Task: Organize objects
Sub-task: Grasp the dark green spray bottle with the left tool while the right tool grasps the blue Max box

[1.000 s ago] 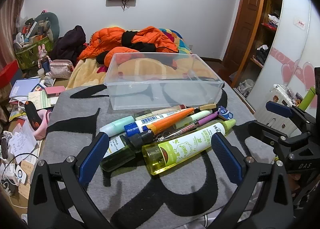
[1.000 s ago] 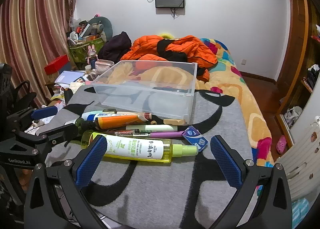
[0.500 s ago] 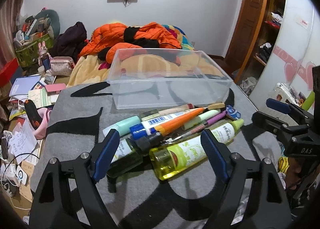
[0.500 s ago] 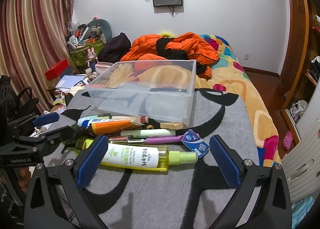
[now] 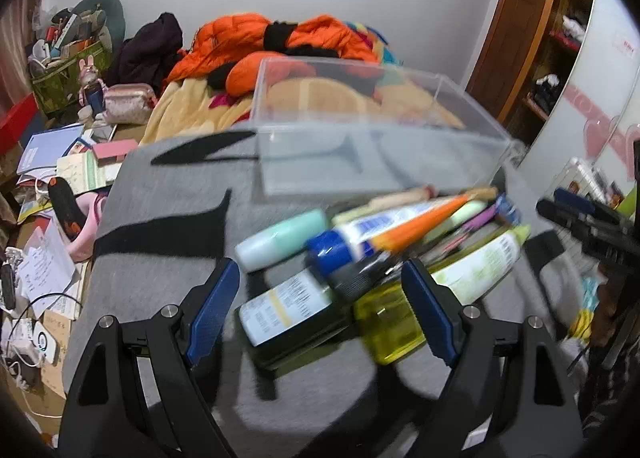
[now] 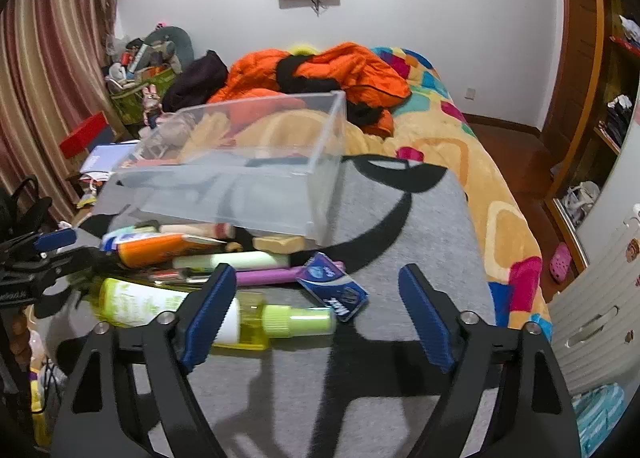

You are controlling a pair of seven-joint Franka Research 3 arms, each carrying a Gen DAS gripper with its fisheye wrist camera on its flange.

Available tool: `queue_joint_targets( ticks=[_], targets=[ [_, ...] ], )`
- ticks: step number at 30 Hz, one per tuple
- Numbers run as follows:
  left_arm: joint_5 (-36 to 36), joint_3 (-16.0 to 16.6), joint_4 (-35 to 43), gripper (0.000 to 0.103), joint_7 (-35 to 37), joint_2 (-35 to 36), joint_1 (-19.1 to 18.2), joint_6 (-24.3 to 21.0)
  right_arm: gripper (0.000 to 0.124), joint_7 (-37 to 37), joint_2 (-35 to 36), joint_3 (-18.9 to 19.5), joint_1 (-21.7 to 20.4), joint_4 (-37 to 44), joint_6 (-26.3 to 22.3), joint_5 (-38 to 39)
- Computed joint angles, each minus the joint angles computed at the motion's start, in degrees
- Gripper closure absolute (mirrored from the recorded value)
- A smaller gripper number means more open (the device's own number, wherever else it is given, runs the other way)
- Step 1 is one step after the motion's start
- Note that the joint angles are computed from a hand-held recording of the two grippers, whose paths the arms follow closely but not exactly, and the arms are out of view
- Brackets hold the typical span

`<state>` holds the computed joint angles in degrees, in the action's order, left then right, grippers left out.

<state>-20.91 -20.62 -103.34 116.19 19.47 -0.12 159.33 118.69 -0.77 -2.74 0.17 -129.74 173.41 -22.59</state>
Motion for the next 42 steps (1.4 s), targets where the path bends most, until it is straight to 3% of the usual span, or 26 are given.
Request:
queue_joint_targets(
  ticks=[3,9,14,21,24,26,31,42],
  targets=[
    [0.7,0.7,-0.2,0.019,-0.4,0.3,0.3,-1.3,0.054,-1.1,1.4,-0.4,0.2,1.2,-1.4,0.9],
    [0.5,1.2,1.2,0.019,-0.4,2.2,1.2,-4.7,0.054,-18.6,4.6,0.1,1.3,4.3,-4.6,18.0],
    [4.1,2.5,2.1,0.019,-2.9,3.6,-0.3,-4.3,0.055,-21.5,7.0,-1.5,2.8,7.3,-8.4,18.8],
    [1.4,-0.3,3.4,0.019,-0.7,4.8,1.7,-3.6,0.058,-26.3,8.1,-1.7,2.8,8.5,-10.0,22.7],
    [1.1,-0.6,4.0,0.033,-0.7,5.3,1.7,-3.5,0.070,-29.6,9.1,-1.1,2.3,9.6,-11.3,26.2],
    [-0.1,-1.3,4.3,0.039,0.0,5.4,2.4,-4.2,0.080,-28.6,9.2,-1.9,2.9,9.6,-11.1,25.0],
    [1.0,-0.2,2.2,0.039,-1.5,4.0,1.4,-1.4,0.099,-26.0,8.6,-2.9,3.7,8.9,-10.9,22.6],
    [-6.6,-3.6,0.0,0.039,4.1,0.7,4.5,2.2,0.100,-24.6,5.0,-2.3,2.7,5.6,-7.0,24.2]
  ],
)
